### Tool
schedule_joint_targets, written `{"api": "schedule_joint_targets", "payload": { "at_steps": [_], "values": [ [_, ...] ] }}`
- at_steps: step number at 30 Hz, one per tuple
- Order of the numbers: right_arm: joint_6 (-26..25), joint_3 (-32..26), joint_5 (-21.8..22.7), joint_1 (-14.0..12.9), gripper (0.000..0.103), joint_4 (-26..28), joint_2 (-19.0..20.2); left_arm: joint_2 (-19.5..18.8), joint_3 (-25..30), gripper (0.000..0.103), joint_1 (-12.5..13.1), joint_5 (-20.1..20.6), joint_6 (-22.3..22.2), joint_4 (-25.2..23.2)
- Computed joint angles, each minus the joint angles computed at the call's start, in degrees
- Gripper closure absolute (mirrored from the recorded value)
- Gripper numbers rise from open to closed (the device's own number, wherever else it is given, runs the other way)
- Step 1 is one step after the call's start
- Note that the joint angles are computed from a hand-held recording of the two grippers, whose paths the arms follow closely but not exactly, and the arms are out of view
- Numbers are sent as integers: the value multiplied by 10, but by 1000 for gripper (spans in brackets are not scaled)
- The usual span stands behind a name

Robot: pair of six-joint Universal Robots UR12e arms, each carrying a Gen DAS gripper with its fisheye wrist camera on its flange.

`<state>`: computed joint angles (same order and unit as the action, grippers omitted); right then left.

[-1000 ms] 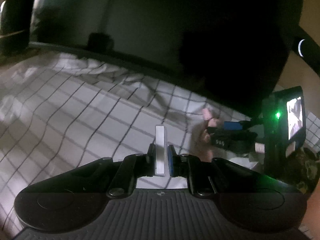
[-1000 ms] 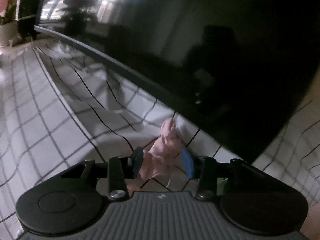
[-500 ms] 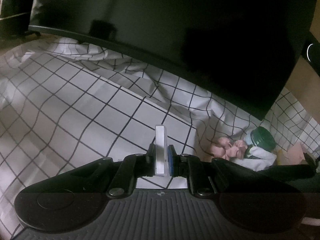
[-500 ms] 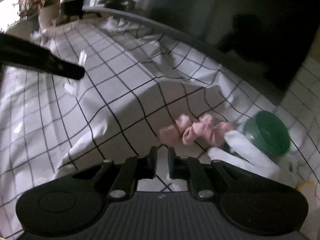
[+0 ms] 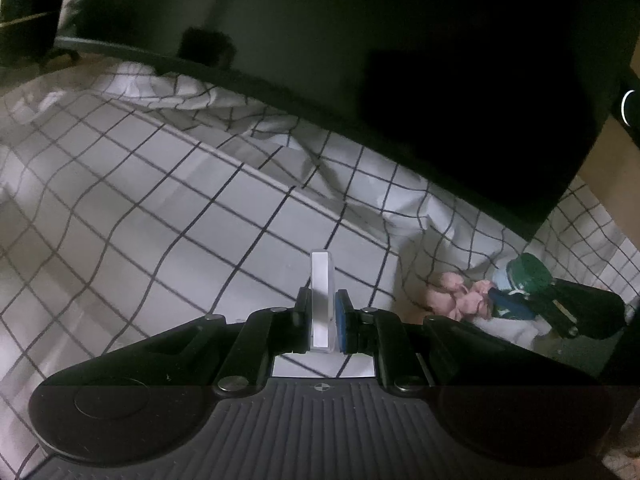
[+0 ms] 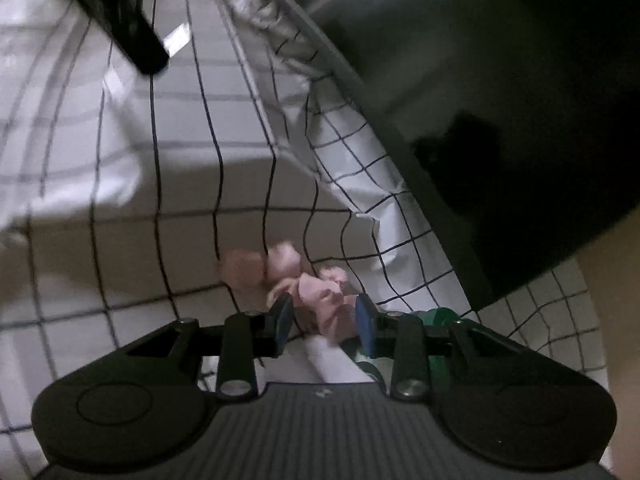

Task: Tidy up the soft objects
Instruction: 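Grasp the pink fabric scrunchie with the right tool, then drop the pink fabric into the pink box with the right tool while the left tool drops the strip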

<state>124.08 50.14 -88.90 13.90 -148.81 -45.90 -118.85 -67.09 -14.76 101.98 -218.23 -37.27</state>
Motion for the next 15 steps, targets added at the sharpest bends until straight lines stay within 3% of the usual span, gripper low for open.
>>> {"api": "schedule_joint_targets", "payload": {
  "at_steps": [6, 8, 9, 15],
  "values": [
    [-16, -44, -10, 8, 74, 19, 34, 6, -9, 88, 1, -1, -10, -9],
    [-13, -60, 2, 9, 90, 40, 39, 6, -5, 88, 1, 3, -1, -9],
    [-3, -69, 10, 9, 94, 58, 41, 4, -2, 88, 1, 6, 4, -7],
    [129, -125, 72, -3, 95, 139, 40, -18, 38, 88, 7, 6, 44, 11]
  ]
}}
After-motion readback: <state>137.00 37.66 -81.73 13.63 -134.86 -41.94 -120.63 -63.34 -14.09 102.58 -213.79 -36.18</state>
